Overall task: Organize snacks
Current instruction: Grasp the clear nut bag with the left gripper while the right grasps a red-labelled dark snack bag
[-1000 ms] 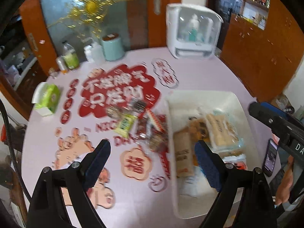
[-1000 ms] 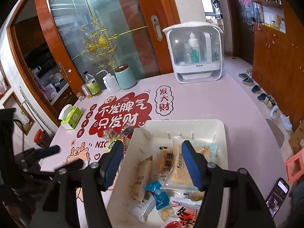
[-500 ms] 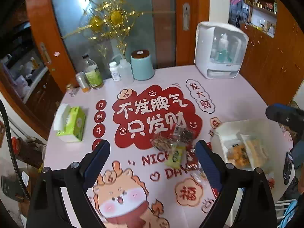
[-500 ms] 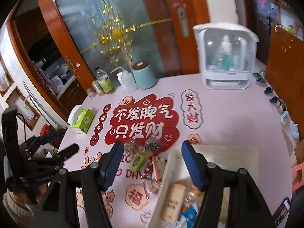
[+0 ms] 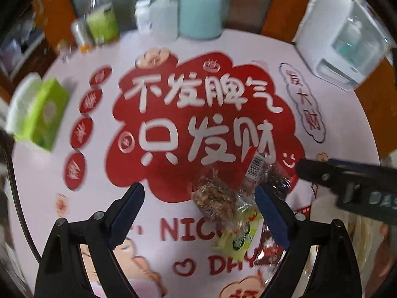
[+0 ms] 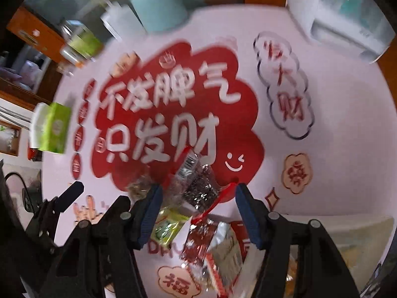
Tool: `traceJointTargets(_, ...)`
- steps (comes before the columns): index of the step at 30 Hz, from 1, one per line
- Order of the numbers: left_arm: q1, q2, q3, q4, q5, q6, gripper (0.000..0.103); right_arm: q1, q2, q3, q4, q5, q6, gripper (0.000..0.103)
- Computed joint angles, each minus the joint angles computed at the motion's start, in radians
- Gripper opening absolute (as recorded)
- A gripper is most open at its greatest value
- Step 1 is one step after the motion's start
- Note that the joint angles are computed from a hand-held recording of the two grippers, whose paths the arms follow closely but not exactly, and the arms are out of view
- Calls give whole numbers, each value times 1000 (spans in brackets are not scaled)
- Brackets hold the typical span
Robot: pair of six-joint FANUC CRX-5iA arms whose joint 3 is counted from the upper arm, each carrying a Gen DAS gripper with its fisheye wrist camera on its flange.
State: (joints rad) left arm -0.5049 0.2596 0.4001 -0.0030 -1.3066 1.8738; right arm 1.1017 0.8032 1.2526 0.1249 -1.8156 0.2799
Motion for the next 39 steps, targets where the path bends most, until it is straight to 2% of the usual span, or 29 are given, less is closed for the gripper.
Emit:
traceJointTargets(2,1,14,-11,6,7,29,90,-20,20,14,-50,-18,12,57)
traceJointTargets(6,14,35,-44,52,23,55,88,-48,4,-43,-136,1,4,56)
traceJointTargets(11,15,56,-61,84,29,62,86,-68,-55,-164,-199,95,-44,56)
traceJointTargets(13,9,67,-59,87,25,65,77,-71,-45,-157,-206,96,-49,56)
traceJointTargets(17,-23,89,-22,30,9,78,68,-61,24,-62,-186,35,-74,54)
traceJointTargets(18,-31,92,-13,13,3,79,64,-56,63,3,-176,-11,-78,52)
traceJointTargets(19,-37,90,-14,5,7,77,50,-51,102,72,-163,-54,-71,47)
traceJointTargets(23,-42,71,-37,0,25,61,49,-40,164,177,-139,-105,-45,45)
traceJointTargets(30,-25,16,-85,-13,29,56,48,-20,23,-87,-103,60,-53,44)
traceJointTargets(35,-3,-65,-108,-21,33,41,48,3,-41,-133,-34,121,-68,44)
traceJointTargets(39,-12,-134,-97,-40,35,21,48,57,-95,-150,81,143,-70,44)
